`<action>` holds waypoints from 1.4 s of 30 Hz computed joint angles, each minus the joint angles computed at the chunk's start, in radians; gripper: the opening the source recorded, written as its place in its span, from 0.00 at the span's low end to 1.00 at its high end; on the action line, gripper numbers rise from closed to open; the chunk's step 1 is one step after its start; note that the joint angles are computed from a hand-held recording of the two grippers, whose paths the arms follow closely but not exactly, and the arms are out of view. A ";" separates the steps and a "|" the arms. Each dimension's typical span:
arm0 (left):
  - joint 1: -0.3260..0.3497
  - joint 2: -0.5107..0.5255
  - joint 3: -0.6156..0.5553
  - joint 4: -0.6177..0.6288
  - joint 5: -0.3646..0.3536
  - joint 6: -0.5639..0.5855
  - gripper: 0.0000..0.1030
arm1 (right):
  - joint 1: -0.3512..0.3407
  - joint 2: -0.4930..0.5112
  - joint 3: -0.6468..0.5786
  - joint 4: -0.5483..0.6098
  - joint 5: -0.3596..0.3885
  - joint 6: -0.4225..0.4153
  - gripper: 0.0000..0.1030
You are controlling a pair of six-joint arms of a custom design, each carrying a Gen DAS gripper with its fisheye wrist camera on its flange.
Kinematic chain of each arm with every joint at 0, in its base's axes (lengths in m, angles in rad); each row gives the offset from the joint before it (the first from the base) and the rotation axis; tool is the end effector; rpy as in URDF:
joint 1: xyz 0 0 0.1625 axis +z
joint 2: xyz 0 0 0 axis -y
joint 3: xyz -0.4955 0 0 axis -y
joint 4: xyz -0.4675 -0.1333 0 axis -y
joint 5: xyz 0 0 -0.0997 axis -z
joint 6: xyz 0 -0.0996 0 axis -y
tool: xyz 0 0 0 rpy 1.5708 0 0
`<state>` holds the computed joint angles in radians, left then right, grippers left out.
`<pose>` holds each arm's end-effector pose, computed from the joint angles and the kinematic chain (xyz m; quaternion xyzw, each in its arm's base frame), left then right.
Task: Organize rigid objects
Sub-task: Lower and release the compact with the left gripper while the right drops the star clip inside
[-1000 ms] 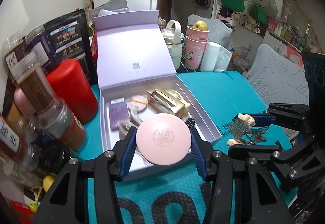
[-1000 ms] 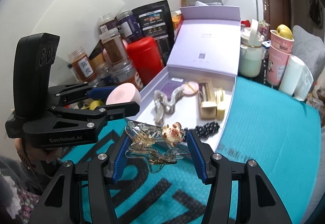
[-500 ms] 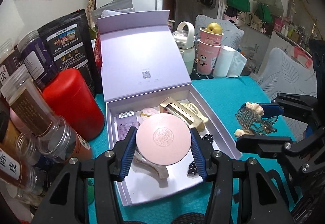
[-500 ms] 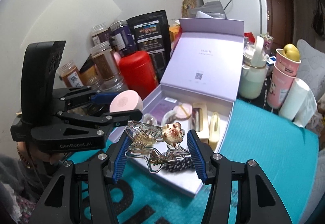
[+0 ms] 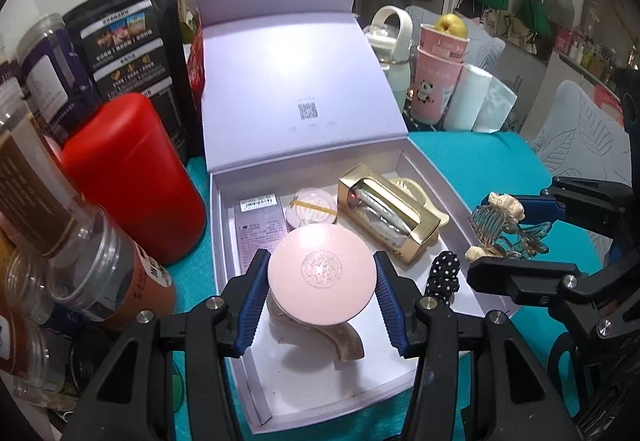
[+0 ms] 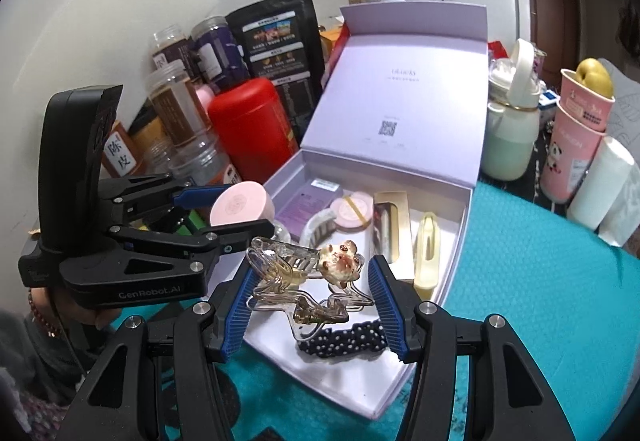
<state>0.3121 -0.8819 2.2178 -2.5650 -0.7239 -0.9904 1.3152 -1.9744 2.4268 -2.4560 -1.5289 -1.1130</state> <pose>-0.4078 -0.3501 -0.0052 0.1894 0.8810 -0.2984 0.3146 0.0425 -0.3812 0.3653 0.4100 -0.8862 0.1793 0.1198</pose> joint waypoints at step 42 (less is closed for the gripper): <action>0.116 0.115 -0.082 -0.080 -0.067 0.189 0.49 | -0.004 0.198 0.033 -0.252 -0.167 0.007 0.54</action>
<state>0.4277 -0.7672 2.1360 -2.6445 -0.7909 -0.8015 1.3111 -1.7761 2.4602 -2.7081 -1.6960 -1.1055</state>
